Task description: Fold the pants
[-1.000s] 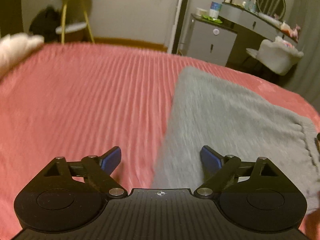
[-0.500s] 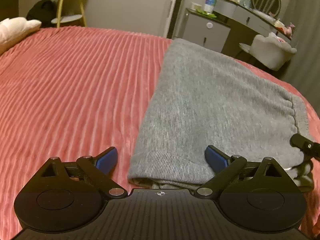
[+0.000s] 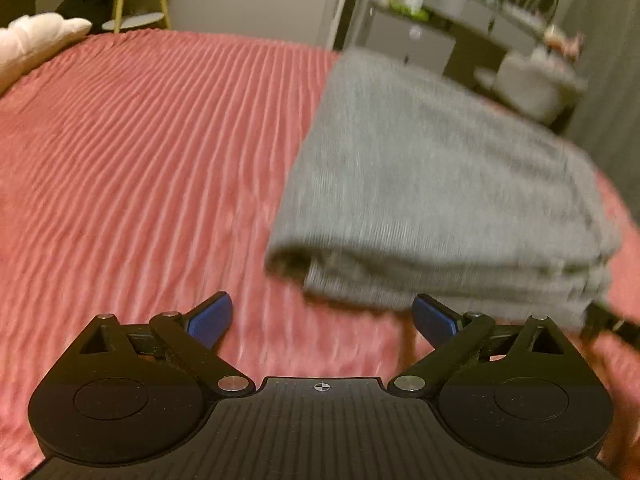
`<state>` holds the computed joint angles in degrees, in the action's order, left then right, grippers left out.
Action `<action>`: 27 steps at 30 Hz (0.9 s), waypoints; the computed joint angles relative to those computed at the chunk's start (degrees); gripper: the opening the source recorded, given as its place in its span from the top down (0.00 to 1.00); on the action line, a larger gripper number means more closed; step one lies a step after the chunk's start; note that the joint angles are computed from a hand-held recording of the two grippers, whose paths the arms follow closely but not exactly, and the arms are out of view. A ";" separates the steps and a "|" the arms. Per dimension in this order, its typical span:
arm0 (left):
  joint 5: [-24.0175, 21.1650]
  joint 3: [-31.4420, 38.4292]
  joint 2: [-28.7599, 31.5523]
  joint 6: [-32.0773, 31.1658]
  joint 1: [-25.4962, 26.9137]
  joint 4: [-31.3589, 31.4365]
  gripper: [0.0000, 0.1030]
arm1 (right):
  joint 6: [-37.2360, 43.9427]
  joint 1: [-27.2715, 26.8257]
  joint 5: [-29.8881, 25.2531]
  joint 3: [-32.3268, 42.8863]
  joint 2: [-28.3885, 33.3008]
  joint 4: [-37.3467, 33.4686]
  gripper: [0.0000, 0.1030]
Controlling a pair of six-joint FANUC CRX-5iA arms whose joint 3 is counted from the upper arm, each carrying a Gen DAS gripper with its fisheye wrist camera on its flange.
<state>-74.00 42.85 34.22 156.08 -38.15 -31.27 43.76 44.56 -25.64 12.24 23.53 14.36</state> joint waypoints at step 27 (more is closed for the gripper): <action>-9.14 4.86 1.89 -4.52 -4.47 -4.41 0.02 | -11.05 9.73 -18.35 5.49 4.45 23.40 0.04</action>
<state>-83.13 47.71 36.11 151.56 -42.62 -35.68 32.70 54.29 -43.99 17.73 27.98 37.76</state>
